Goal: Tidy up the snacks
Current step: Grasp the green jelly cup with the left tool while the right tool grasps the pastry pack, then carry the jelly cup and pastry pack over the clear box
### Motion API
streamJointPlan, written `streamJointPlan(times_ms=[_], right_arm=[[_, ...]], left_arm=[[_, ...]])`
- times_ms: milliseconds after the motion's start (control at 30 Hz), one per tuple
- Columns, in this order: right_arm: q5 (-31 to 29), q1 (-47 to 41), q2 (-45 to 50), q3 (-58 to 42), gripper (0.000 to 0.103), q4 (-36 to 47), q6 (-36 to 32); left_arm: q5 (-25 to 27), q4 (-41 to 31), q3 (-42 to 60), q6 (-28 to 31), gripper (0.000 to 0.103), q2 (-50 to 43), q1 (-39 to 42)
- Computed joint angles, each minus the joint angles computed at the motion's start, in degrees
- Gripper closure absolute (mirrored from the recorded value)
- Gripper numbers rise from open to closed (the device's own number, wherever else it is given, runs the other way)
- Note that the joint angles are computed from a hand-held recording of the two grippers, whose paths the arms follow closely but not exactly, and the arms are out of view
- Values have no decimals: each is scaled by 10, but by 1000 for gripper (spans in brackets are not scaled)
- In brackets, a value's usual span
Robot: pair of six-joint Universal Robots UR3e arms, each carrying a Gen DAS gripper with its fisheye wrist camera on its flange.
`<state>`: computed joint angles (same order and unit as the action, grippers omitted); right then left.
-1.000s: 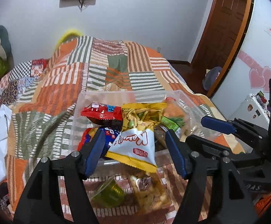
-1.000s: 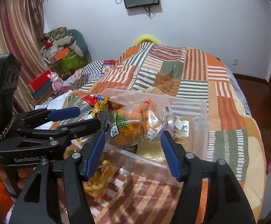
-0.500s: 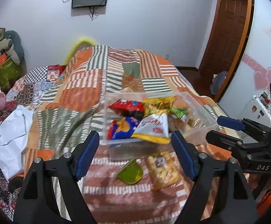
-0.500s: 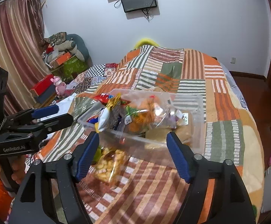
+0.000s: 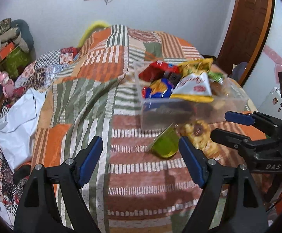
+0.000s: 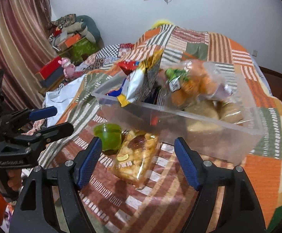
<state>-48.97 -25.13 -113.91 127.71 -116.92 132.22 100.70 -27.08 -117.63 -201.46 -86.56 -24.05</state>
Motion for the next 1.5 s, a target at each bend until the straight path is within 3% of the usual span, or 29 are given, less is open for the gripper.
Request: streamJointPlan(times_ms=[233, 333, 600, 867, 1067, 1200, 1333, 1500], right_arm=[[-54, 66, 60, 4, 29, -90, 52], [-63, 72, 69, 4, 30, -92, 53], [-43, 9, 25, -2, 55, 13, -49], [-36, -66, -34, 14, 57, 76, -134], [-23, -110, -62, 10, 58, 131, -163], [-16, -140, -82, 9, 58, 170, -190], [-5, -164, -100, 4, 58, 211, -206], [7, -191, -125, -13, 58, 268, -236]], left_arm=[[-32, 30, -30, 5, 23, -14, 22], [-43, 39, -29, 6, 23, -30, 25], [-64, 54, -2, 15, 22, -78, 14], [-92, 45, 54, 14, 23, -146, 11], [-84, 54, 88, 12, 23, -195, 0], [-87, 59, 85, 9, 45, -202, 3], [-116, 82, 51, 2, 46, -182, 22], [-95, 82, 19, -2, 46, -146, 14]])
